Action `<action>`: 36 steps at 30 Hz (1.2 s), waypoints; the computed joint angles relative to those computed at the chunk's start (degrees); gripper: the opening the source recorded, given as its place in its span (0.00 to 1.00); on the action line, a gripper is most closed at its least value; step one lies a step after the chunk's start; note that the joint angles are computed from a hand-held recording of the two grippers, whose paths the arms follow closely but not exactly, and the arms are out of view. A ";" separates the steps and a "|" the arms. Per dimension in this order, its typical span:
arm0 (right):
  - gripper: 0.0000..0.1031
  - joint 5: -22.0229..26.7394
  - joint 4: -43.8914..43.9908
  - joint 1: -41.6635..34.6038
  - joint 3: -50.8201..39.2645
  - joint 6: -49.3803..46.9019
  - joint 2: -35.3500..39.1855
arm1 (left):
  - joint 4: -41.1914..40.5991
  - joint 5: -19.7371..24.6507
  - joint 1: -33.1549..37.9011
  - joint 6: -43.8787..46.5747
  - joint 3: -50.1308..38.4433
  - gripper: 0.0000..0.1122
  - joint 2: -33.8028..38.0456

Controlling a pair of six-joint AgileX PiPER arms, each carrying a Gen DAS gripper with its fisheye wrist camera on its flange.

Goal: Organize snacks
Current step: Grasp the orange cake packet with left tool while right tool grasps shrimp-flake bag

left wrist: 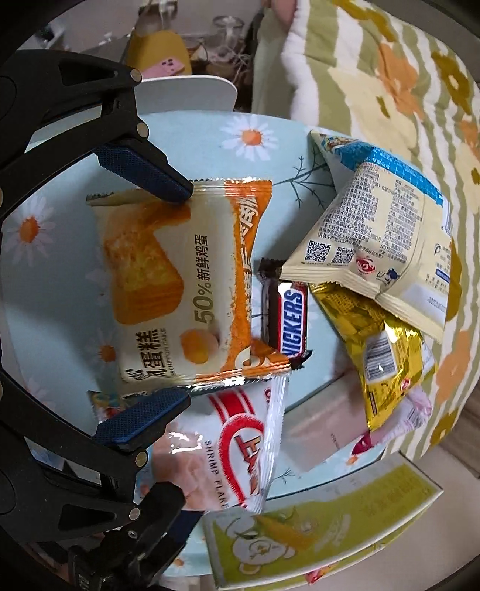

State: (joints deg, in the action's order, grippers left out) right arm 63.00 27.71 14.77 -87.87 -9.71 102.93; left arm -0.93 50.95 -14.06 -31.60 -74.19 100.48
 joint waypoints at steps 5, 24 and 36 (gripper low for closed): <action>0.99 1.70 1.47 -1.21 -1.48 -1.05 1.90 | 1.45 0.31 -0.25 -0.85 -1.41 0.90 1.18; 0.99 4.50 1.75 -1.15 -4.67 -2.41 5.94 | 6.45 0.76 -2.57 -1.89 -0.39 0.77 0.89; 0.99 3.69 1.57 0.86 -5.20 -1.92 6.89 | -0.05 0.29 2.32 4.33 2.94 0.67 -4.07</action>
State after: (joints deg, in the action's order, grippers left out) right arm 66.70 29.28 15.63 -93.07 -11.63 109.82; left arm -0.98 51.24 -11.74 -27.27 -71.25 96.41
